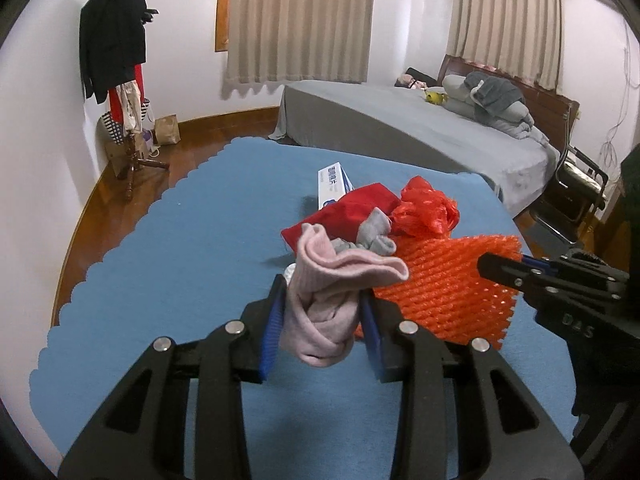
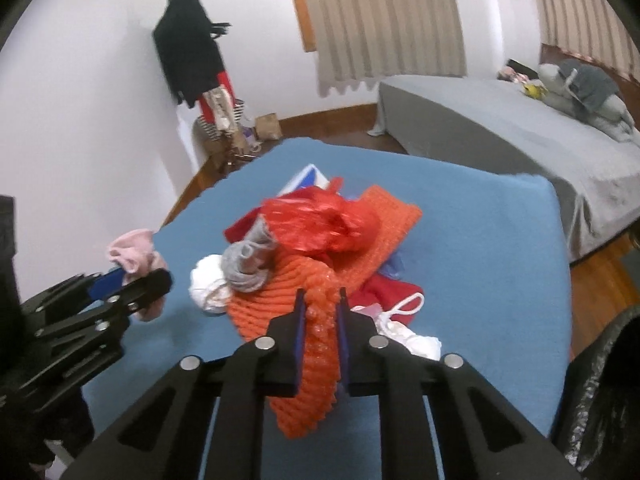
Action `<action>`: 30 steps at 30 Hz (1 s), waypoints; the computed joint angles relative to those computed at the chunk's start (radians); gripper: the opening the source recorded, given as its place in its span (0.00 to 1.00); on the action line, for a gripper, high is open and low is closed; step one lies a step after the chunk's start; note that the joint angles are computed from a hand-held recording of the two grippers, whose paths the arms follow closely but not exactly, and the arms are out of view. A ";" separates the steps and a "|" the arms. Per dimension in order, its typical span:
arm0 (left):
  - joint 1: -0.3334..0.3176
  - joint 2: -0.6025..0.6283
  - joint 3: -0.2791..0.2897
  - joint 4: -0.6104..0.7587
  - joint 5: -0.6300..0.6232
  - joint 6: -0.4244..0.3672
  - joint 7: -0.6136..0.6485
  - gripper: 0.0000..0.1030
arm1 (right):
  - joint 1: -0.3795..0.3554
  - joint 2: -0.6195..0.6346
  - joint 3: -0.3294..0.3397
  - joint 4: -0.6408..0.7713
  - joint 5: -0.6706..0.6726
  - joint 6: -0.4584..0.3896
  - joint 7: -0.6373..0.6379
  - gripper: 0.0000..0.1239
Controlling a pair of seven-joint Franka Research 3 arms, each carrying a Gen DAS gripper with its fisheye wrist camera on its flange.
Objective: Collect trash
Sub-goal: 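Carry the pink sock and orange mesh pad over the bin and release both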
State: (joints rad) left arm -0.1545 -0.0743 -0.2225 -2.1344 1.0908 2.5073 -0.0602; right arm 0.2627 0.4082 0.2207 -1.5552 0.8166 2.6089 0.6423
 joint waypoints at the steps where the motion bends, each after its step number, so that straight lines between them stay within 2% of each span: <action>1: 0.000 -0.003 0.000 -0.001 0.002 0.000 -0.001 0.33 | -0.007 -0.007 0.006 -0.003 0.011 -0.006 -0.012 0.11; 6: -0.004 -0.025 -0.010 -0.002 0.010 -0.001 -0.009 0.33 | -0.050 -0.098 0.015 -0.071 0.129 -0.055 -0.114 0.11; 18: -0.034 -0.008 -0.037 0.052 0.021 -0.003 0.008 0.33 | -0.056 -0.262 -0.081 -0.183 0.322 -0.095 -0.227 0.11; 23: -0.062 0.040 -0.040 0.118 0.046 0.019 0.022 0.33 | -0.062 -0.311 -0.125 -0.223 0.347 -0.054 -0.231 0.11; 30: -0.124 0.174 -0.023 0.273 0.066 0.106 0.082 0.33 | -0.090 -0.315 -0.171 -0.252 0.293 0.040 -0.151 0.11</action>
State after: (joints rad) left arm -0.2787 0.0994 -0.2458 -1.8613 1.1573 2.6134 0.0216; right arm 0.1727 0.0932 0.0501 -1.8077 1.1097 2.6488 0.4915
